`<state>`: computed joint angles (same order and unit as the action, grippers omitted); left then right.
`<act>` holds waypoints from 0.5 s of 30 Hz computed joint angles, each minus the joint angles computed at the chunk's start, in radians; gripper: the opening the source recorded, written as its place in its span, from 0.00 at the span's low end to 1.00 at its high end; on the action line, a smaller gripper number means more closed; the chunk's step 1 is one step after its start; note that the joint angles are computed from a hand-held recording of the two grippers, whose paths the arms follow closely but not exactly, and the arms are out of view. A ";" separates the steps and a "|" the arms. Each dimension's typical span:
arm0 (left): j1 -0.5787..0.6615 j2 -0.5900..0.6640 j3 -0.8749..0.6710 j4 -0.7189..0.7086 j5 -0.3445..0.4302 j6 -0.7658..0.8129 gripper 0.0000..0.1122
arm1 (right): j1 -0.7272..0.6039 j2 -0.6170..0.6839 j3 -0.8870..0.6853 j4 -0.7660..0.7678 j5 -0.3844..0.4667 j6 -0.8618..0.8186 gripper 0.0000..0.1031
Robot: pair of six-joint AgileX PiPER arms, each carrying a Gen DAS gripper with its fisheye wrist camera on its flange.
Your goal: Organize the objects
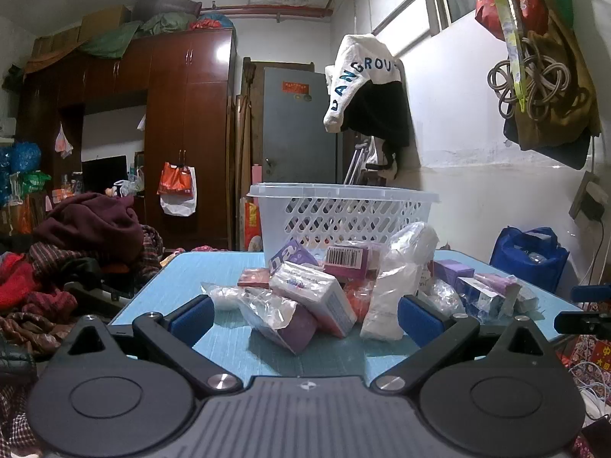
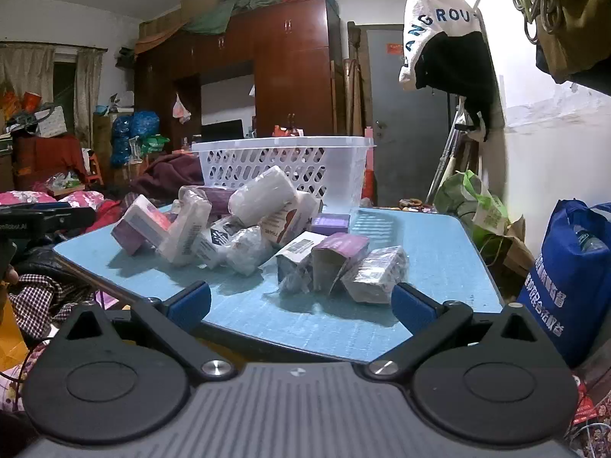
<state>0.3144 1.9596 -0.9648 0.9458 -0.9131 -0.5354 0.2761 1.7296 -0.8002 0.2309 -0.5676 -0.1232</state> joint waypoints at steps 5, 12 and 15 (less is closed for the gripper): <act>0.003 0.005 -0.003 0.002 -0.003 0.001 0.92 | -0.001 -0.002 0.003 0.005 -0.003 0.006 1.00; 0.003 0.005 -0.003 0.003 -0.001 -0.001 0.92 | -0.011 -0.002 0.002 -0.008 0.001 0.053 1.00; 0.002 0.004 -0.002 0.001 -0.001 0.002 0.92 | -0.012 0.002 0.000 -0.018 0.003 0.062 1.00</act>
<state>0.3167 1.9635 -0.9666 0.9468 -0.9140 -0.5339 0.2639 1.7312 -0.8006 0.2131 -0.5651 -0.0617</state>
